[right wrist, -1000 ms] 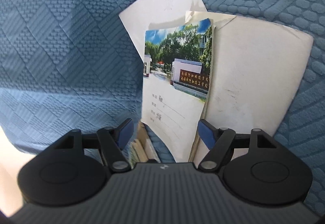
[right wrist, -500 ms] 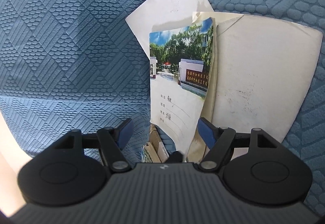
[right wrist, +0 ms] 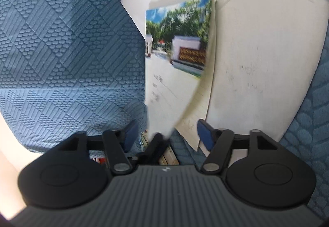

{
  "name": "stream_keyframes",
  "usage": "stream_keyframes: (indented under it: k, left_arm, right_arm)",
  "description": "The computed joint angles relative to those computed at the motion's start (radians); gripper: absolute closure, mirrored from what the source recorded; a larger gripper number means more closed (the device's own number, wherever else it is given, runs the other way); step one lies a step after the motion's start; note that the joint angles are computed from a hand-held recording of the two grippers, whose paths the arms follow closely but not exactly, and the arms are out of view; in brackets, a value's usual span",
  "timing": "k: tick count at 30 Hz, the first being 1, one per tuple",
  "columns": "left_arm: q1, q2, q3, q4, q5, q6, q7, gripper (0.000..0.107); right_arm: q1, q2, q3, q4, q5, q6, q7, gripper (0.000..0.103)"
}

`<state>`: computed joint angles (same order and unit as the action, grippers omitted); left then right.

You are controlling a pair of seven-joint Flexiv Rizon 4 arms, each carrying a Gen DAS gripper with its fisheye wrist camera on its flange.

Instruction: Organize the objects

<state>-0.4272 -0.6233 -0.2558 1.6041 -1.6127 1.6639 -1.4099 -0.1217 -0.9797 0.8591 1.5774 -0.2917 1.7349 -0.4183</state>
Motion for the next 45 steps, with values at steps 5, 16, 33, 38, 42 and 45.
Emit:
stream_keyframes:
  k: [5,16,33,38,42,45]
  left_arm:
    - [0.007,0.012,-0.018,0.001,-0.029,-0.028,0.049,0.107]
    - [0.032,0.042,0.032,0.071,0.236,-0.163,-0.089,0.069]
    - [0.024,0.104,0.198,0.134,0.894,-0.37,-0.533,0.063]
    - [0.05,0.111,0.169,0.129,1.003,-0.453,-0.606,0.063]
    - [0.088,0.098,0.115,0.11,1.064,-0.467,-0.623,0.063]
    - [0.108,0.073,0.083,0.083,1.098,-0.46,-0.635,0.063]
  right_arm:
    - [0.013,0.007,-0.016,-0.002,0.013,0.002,0.015,0.069]
    - [-0.026,0.093,-0.058,0.07,-0.007,-0.031,-0.071,0.1]
    - [-0.329,0.2,0.154,0.236,0.095,-0.309,-0.4,0.1]
    - [-0.345,0.289,0.125,0.278,0.145,-0.369,-0.437,0.1]
    - [-0.292,0.355,0.031,0.311,0.168,-0.347,-0.447,0.097]
    - [-0.27,0.386,-0.002,0.323,0.204,-0.322,-0.459,0.096]
